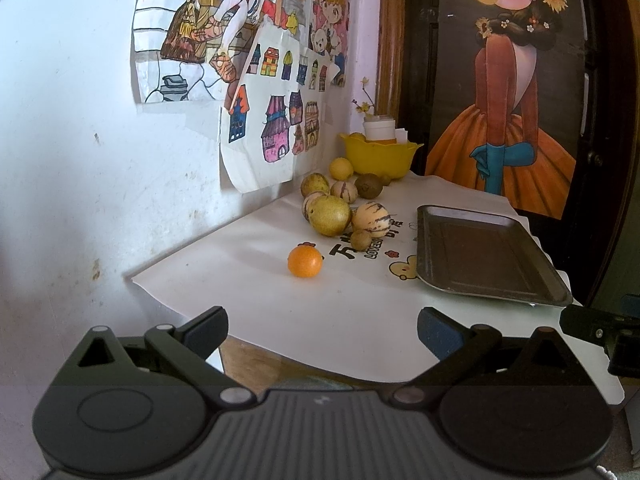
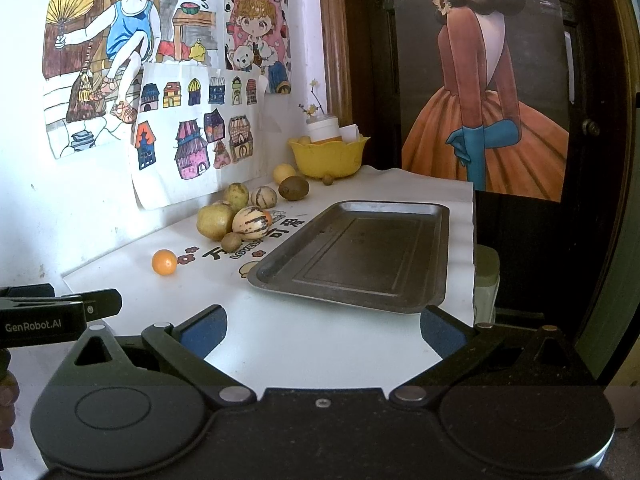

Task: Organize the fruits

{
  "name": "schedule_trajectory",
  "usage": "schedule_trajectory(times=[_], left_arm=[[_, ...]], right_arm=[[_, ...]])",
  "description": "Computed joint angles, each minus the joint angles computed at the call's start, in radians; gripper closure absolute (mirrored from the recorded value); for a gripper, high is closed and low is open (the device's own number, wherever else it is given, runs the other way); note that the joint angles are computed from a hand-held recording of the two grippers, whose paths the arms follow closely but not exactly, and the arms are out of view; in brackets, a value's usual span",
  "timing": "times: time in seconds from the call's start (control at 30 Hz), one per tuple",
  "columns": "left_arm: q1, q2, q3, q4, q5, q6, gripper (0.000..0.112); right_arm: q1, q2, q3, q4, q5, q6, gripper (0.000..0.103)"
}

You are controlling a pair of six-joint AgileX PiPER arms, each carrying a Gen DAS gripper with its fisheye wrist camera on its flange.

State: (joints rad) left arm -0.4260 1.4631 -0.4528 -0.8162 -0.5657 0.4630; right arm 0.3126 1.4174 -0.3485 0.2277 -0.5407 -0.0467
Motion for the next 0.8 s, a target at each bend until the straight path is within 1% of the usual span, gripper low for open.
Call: schedule_trajectory(times=[0.6, 0.8], left_arm=[[0.001, 0.005, 0.005, 0.007, -0.005, -0.010, 0.010], [0.001, 0.005, 0.004, 0.007, -0.004, -0.010, 0.010]], right_arm=[[0.003, 0.008, -0.002, 0.002, -0.001, 0.001, 0.001], [-0.029, -0.023, -0.028, -0.035, 0.062, 0.015, 0.001]])
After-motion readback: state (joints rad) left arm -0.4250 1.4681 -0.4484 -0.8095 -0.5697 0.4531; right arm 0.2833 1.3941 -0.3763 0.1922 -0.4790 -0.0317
